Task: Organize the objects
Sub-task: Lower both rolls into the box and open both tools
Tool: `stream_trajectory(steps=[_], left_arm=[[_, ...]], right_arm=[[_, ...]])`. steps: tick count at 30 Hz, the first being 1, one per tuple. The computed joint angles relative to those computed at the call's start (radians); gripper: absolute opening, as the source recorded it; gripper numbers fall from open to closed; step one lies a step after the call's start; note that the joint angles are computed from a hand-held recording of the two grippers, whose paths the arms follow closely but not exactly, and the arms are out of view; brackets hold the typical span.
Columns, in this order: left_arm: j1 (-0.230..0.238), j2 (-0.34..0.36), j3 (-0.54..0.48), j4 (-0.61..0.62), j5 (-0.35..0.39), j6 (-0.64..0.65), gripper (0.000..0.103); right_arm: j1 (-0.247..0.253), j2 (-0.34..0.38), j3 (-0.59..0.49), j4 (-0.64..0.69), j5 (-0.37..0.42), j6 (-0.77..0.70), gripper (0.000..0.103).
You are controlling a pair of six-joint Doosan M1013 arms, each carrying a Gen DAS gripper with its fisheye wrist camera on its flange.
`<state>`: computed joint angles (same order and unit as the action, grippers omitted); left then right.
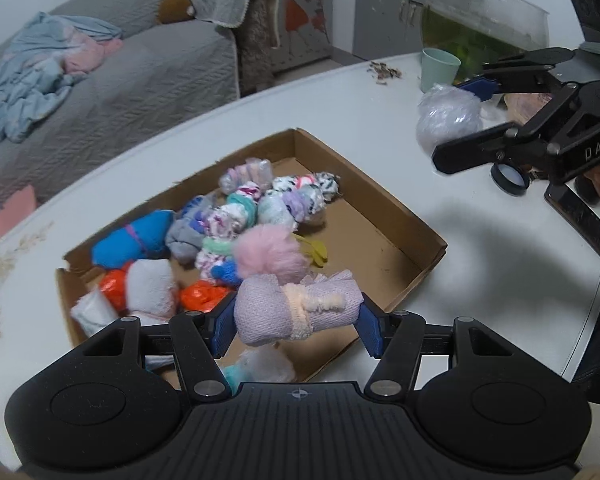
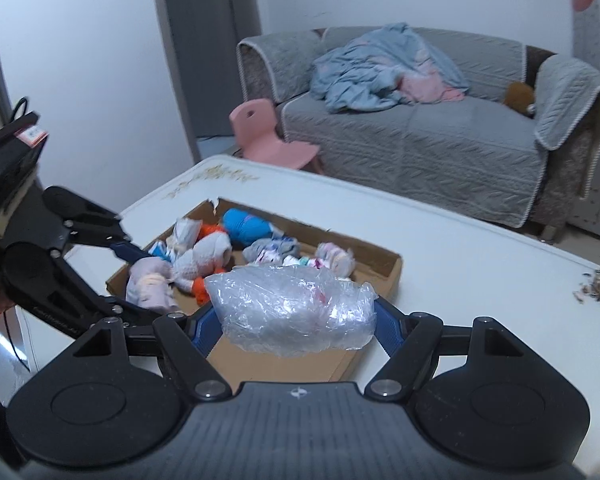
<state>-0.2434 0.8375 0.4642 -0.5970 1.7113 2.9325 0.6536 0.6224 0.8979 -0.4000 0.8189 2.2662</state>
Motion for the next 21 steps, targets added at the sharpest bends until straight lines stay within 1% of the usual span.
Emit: stream_trajectory(steps=[2,4,7,9,12,14,17,18,19,20,21], left_arm=[[-0.007,-0.002,0.016,0.008,-0.011,0.003,0.065],[-0.014,0.0,0.022,0.015,0.0,0.003,0.065],[-0.025,-0.013,0.066,0.036,-0.01,0.035,0.066],[-0.03,-0.021,0.096,0.047,-0.033,0.051,0.066],[-0.037,-0.026,0.128,0.069,-0.069,0.053,0.066],[-0.04,-0.023,0.133,0.091,-0.081,0.045,0.066],[-0.041,-0.013,0.13,0.123,-0.076,0.041,0.066],[-0.039,-0.001,0.11,0.127,-0.055,0.018,0.066],[-0.038,0.019,0.074,0.13,-0.017,-0.021,0.066],[-0.037,0.028,0.058,0.135,0.001,-0.036,0.066],[-0.036,0.023,0.067,0.145,-0.002,-0.025,0.065]], right_arm=[[-0.004,0.007,-0.008,0.041,0.008,-0.07,0.072],[-0.009,0.021,-0.026,0.088,0.019,-0.141,0.072],[-0.015,0.043,-0.055,0.143,0.047,-0.239,0.072],[-0.02,0.063,-0.083,0.166,0.082,-0.277,0.072],[-0.024,0.082,-0.102,0.193,0.108,-0.318,0.072],[-0.025,0.102,-0.129,0.205,0.137,-0.34,0.072],[-0.021,0.122,-0.159,0.218,0.171,-0.375,0.072],[-0.019,0.125,-0.162,0.223,0.179,-0.386,0.072],[-0.018,0.128,-0.166,0.229,0.187,-0.39,0.072],[-0.017,0.127,-0.164,0.234,0.192,-0.393,0.072],[-0.016,0.126,-0.16,0.242,0.199,-0.401,0.072]])
